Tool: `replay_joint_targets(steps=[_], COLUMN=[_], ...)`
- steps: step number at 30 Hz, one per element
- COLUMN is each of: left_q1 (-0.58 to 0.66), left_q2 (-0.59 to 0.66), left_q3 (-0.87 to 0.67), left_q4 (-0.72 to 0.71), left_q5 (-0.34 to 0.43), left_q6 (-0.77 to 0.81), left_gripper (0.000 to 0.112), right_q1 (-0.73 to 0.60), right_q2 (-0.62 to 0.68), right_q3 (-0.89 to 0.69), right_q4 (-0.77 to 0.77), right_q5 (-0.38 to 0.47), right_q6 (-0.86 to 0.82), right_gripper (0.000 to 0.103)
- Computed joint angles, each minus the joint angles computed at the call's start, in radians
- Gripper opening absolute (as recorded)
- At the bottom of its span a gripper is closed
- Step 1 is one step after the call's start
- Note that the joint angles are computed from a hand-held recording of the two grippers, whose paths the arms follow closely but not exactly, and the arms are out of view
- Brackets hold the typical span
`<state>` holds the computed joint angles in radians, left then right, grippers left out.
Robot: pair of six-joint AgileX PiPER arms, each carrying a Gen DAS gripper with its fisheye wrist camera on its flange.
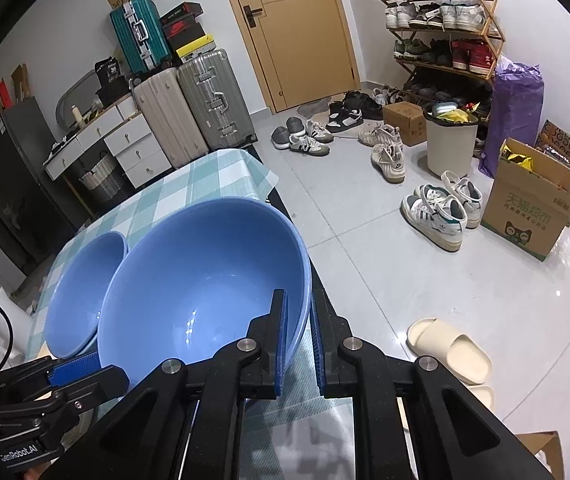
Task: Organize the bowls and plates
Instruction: 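Lift the blue bowl with the right gripper off the table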
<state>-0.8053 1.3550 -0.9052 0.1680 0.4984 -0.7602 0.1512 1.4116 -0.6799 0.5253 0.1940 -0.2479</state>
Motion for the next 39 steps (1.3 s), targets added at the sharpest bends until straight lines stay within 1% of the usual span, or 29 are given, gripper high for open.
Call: replay_joint_targets(steps=[3,6,10,18,20,25,33,36,39], left_q1=[-0.009,-0.012,-0.037,-0.064,-0.075,-0.077,-0.095,-0.092,-0.117], left_q2=[-0.021,-0.046,-0.087,-0.191,-0.219,-0.293,-0.401,-0.442,-0.478], left_q3=[-0.004,-0.004,-0.003,-0.010,-0.012,-0.018,-0.034,-0.042,-0.051], left_q4=[0.006,0.004,0.036,0.080,0.102,0.108,0.130,0.138,0.174], left_q5=[0.014,0.025,0.044,0.113,0.136,0.195,0.294,0.337,0.390], left_q6=[0.005,0.019,-0.019,-0.050,-0.070,-0.060,-0.072,-0.071,-0.106], left_gripper=[0.033,0.033,0.033,0.033,0.033,0.033,0.033,0.033,0.033], right_q1=[0.010,0.029,0.069,0.159,0.197,0.301,0.425,0.454,0.484], right_q2=[-0.047,-0.099,-0.152,-0.223,-0.233,-0.254,-0.245,-0.225,-0.209], right_q3=[0.010,0.019,0.011,-0.028,-0.040,-0.075,-0.138,-0.166,-0.185], right_q4=[-0.123,-0.274,-0.499,-0.732,-0.810,-0.983,-1.130,-1.147,-1.169], right_q5=[0.010,0.025,0.060,0.141,0.160,0.227,0.300,0.309,0.310], right_q6=[0.128,0.293,0.531,0.802,0.890,1.092,1.262,1.283,1.310], right_gripper=[0.012,0.012,0.012,0.012,0.012,0.012,0.012,0.012,0.012])
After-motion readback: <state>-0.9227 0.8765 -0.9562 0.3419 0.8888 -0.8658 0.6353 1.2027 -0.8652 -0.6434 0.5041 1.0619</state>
